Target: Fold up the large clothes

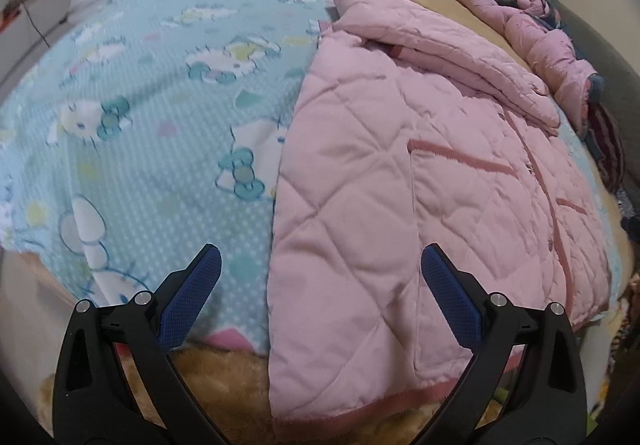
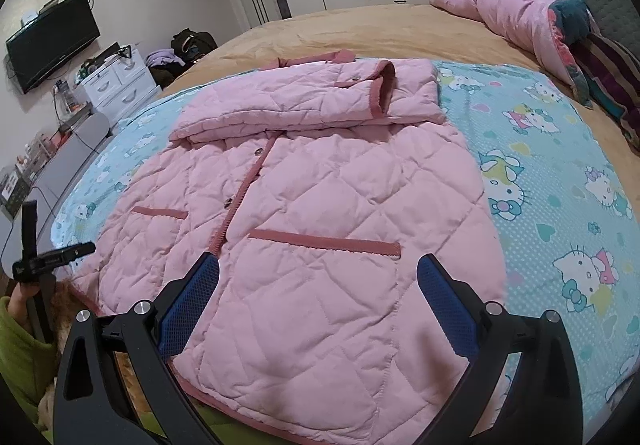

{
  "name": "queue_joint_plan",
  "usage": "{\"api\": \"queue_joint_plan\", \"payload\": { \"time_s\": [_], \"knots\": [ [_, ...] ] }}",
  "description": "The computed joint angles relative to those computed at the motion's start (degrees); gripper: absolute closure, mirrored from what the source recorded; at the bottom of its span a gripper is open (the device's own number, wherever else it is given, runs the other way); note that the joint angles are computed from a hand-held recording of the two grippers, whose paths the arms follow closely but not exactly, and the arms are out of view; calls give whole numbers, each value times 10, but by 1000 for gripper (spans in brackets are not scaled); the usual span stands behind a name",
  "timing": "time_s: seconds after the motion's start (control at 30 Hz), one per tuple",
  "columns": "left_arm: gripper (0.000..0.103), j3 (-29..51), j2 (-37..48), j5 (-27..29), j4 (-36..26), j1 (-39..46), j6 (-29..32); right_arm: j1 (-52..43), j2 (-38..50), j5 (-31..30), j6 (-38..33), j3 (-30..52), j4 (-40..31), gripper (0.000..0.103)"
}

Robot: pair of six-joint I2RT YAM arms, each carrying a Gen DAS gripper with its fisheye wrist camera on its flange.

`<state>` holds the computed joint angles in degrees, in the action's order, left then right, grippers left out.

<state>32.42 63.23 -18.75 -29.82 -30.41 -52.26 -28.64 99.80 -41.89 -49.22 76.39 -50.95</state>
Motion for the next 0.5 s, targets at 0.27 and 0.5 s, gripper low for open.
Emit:
{"api": "queue_joint_plan", "payload": {
  "time_s": [0.27,0.5],
  "knots": [
    [22,-25,-2,32,50,-17,9,-11,11,9,-11,7,-11,4],
    [27,1,59,11,69,-56,5,-44,44,26,-40,40,-44,4]
  ]
}}
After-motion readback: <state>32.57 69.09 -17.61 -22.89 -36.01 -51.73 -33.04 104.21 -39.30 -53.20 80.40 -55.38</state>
